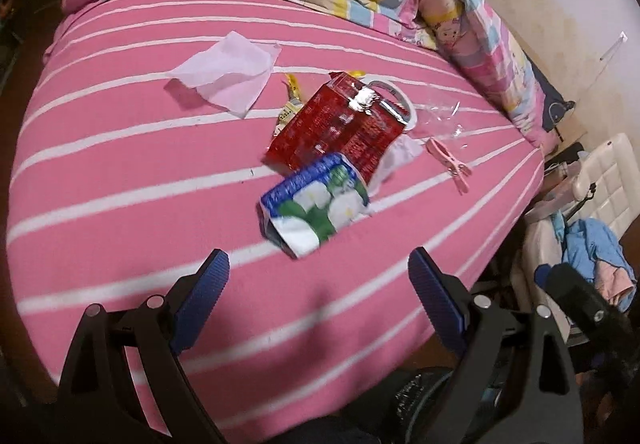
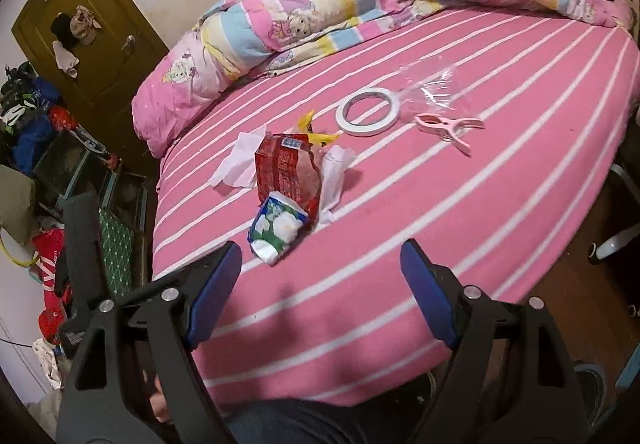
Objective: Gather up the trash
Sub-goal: 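Grasp the blue-and-white packet with the left tool while the right tool grasps the red carton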
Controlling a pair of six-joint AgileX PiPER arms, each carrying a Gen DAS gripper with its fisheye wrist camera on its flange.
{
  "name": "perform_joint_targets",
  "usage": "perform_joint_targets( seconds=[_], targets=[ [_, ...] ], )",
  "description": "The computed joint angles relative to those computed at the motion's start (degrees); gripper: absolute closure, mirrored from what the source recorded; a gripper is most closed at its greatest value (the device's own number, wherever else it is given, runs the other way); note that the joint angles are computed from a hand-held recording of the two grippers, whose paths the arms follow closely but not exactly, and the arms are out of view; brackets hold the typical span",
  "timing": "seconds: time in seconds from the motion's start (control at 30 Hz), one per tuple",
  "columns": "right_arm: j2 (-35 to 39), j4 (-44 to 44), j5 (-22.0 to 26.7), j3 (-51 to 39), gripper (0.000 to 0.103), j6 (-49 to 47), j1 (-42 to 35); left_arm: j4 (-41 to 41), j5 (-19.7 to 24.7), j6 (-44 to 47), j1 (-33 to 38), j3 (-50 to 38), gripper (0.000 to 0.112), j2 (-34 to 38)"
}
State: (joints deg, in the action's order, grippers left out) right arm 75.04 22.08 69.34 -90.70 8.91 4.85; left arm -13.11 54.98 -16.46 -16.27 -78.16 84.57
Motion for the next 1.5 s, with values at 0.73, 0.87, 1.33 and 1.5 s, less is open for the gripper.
perform_joint_targets(
  seconds=[0.73,0.87,1.33,1.5],
  targets=[
    [19.0,1.0,-1.8,-14.5,0.038,0.2,4.9,-8.7,-6.8,11.7,3.5,-0.9,0.047,11.1],
    [21.7,1.1,-1.7,-16.9,0.040,-0.2,5.8,-13.2,-7.6,14.9,6.2,1.7,0.067,9.8],
    [32.2,1.5,-1.0,-27.2,0.060,-2.3,8.4,-24.2,-8.2,22.8,10.8,6.4,0.089,7.6],
    [34.1,0.9,-0.9,-28.5,0.091,-1.6,9.3,-26.9,-8.3,24.1,12.6,8.5,0.090,6.3]
  ],
)
